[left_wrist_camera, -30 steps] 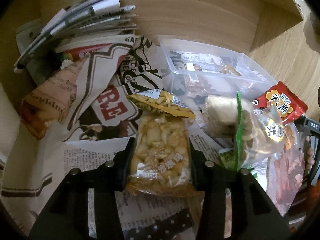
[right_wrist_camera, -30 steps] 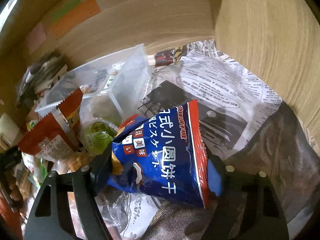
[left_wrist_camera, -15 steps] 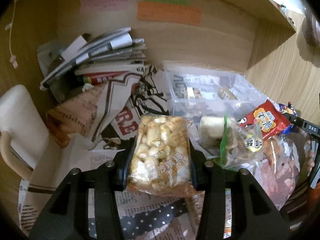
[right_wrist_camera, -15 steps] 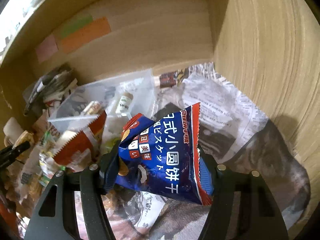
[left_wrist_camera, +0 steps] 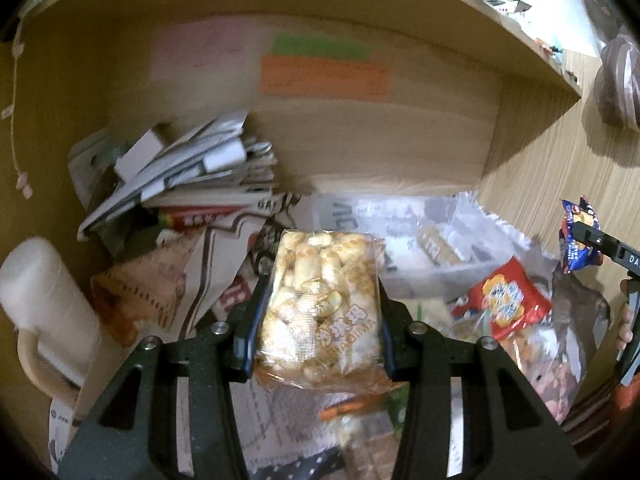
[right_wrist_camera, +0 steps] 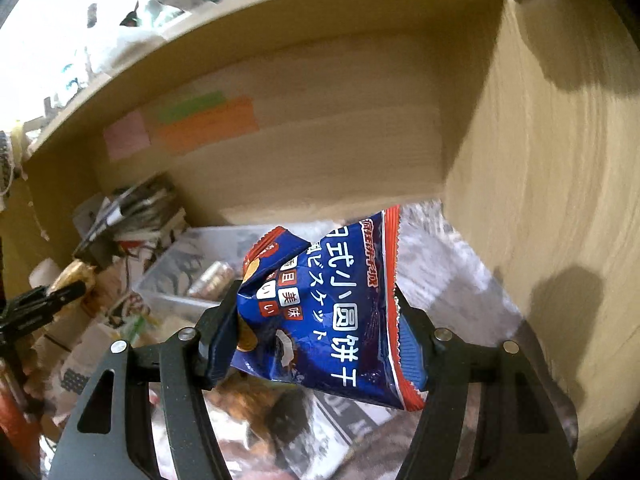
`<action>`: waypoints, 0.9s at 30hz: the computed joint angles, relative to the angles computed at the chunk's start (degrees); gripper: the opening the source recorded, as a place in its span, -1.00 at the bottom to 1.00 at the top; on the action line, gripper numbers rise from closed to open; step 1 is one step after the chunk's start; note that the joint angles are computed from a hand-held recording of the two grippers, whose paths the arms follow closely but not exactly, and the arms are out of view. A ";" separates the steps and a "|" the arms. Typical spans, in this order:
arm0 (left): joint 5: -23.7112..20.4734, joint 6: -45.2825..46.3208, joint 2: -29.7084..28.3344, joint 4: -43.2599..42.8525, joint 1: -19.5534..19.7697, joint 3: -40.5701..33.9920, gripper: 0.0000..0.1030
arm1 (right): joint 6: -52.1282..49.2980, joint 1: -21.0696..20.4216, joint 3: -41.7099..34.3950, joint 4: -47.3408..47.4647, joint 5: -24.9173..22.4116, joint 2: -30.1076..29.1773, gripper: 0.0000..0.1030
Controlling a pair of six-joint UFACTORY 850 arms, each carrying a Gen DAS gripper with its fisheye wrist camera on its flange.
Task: Organize snacks
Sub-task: 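Lift both packs into the clear box and release them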
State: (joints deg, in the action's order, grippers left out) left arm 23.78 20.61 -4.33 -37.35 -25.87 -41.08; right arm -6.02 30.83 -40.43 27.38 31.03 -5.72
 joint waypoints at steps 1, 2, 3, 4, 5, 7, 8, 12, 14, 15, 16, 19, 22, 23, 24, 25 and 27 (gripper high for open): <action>0.07 -0.40 -0.24 0.57 0.00 -0.48 -0.12 | 0.02 0.14 -0.45 -0.44 0.11 -0.16 0.23; -0.03 -0.63 -0.57 0.99 0.03 -1.13 -0.12 | 0.13 0.23 -0.97 -1.07 0.24 -0.38 0.23; -0.17 -0.89 -0.91 1.33 0.00 -1.71 -0.12 | 0.11 0.33 -1.38 -1.49 0.26 -0.55 0.23; -0.37 -1.38 -1.30 1.95 0.06 -2.34 -0.12 | 0.22 0.42 -1.90 -2.07 0.23 -0.81 0.23; -0.61 -1.43 -1.77 2.21 0.10 -3.07 -0.12 | 0.82 0.41 -2.72 -3.35 -0.05 -1.31 0.23; -1.05 -1.08 -2.68 2.13 0.09 -4.40 -0.12 | 1.18 0.47 -3.68 -4.53 -0.31 -2.00 0.23; -1.54 -2.01 -3.25 3.10 0.26 -5.22 -0.12 | 0.99 0.56 -4.72 -5.09 -0.69 -2.79 0.23; -2.88 -4.10 -5.51 5.49 0.54 -8.33 -0.12 | 1.59 0.34 -7.52 -7.67 -1.89 -4.96 0.23; -2.95 -1.89 -6.93 3.84 0.25 -10.19 -0.12 | 2.87 0.10 -9.45 -9.55 -2.61 -6.62 0.23; -3.19 -1.61 -7.56 3.81 0.26 -10.99 -0.12 | 3.43 -0.07 -9.99 -10.41 -2.99 -6.99 0.23; -3.65 -1.82 -8.22 4.31 0.33 -11.85 -0.12 | 4.44 -0.40 -10.30 -11.88 -3.42 -7.17 0.23; -4.74 -0.73 -10.27 3.93 0.52 -14.32 -0.12 | 5.81 -0.90 -12.42 -14.59 -4.88 -8.79 0.24; -6.59 0.06 -12.19 3.45 0.86 -16.79 -0.12 | 6.03 -1.26 -14.78 -16.20 -6.87 -10.60 0.24; -7.26 -0.24 -12.75 3.85 1.02 -17.52 -0.12 | 5.46 -1.26 -16.06 -16.15 -7.90 -11.58 0.24; -7.82 -0.99 -13.14 4.70 1.25 -17.97 -0.12 | 5.00 -1.25 -17.13 -16.02 -8.81 -12.38 0.24; -8.35 -1.09 -13.74 4.88 1.44 -18.69 -0.12 | 5.01 -1.33 -18.10 -16.38 -9.75 -13.11 0.24; -9.21 0.04 -14.85 3.99 1.70 -19.96 -0.12 | 4.93 -1.49 -19.93 -17.25 -11.56 -14.54 0.24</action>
State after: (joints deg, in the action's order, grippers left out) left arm 14.56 20.65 -19.18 -33.36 -24.17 -61.04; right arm -1.08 29.34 -60.36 10.13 19.47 -20.26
